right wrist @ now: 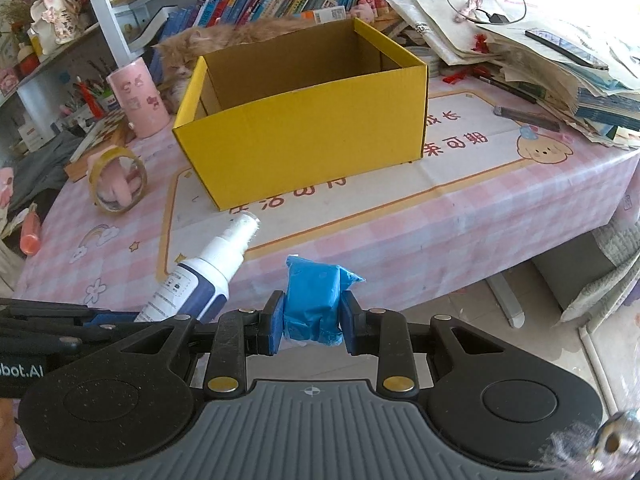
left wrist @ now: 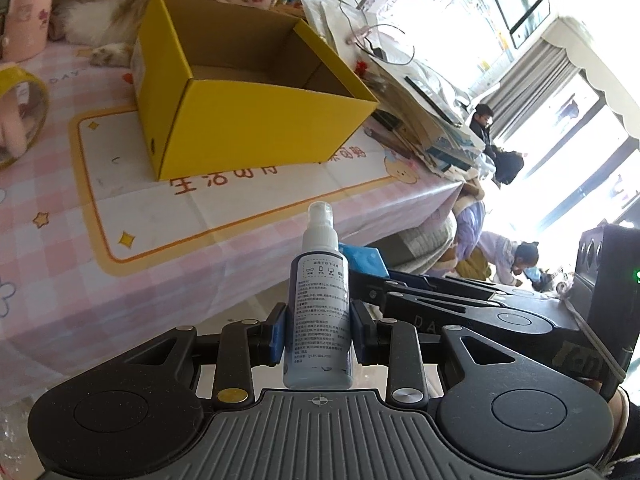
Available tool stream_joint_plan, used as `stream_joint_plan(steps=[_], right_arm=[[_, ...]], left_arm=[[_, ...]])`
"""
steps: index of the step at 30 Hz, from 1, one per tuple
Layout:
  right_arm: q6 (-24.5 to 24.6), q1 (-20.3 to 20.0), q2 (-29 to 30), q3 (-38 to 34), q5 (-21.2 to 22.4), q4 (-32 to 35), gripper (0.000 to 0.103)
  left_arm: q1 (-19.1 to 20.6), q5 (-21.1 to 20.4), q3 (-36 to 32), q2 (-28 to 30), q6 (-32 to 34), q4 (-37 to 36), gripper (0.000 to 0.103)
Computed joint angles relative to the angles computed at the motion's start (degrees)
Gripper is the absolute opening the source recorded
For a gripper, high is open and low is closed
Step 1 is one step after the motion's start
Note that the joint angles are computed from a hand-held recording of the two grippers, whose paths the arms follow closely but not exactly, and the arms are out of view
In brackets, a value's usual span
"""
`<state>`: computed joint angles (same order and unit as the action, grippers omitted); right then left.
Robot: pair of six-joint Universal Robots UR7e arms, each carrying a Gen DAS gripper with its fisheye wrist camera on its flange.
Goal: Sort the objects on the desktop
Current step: 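Lift the spray bottle and blue cloth with both tools toward the yellow box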
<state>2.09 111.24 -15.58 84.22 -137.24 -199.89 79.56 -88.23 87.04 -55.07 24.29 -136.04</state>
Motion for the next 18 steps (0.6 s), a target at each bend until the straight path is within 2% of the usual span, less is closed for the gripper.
stream_joint_plan(steps=[8,18], right_arm=[[-3.8,-1.5,-1.2,-0.6,1.7,1.2,0.026],[-16.6,-2.9,-2.5,-1.9,3.9,-5.8,0.026]], left_arm=[[-0.9,-0.2,-1.9,2.5,-1.7,-1.1,0.031],[-2.9,-1.5,-4.2,5.8,-3.6,-5.8,0.031]])
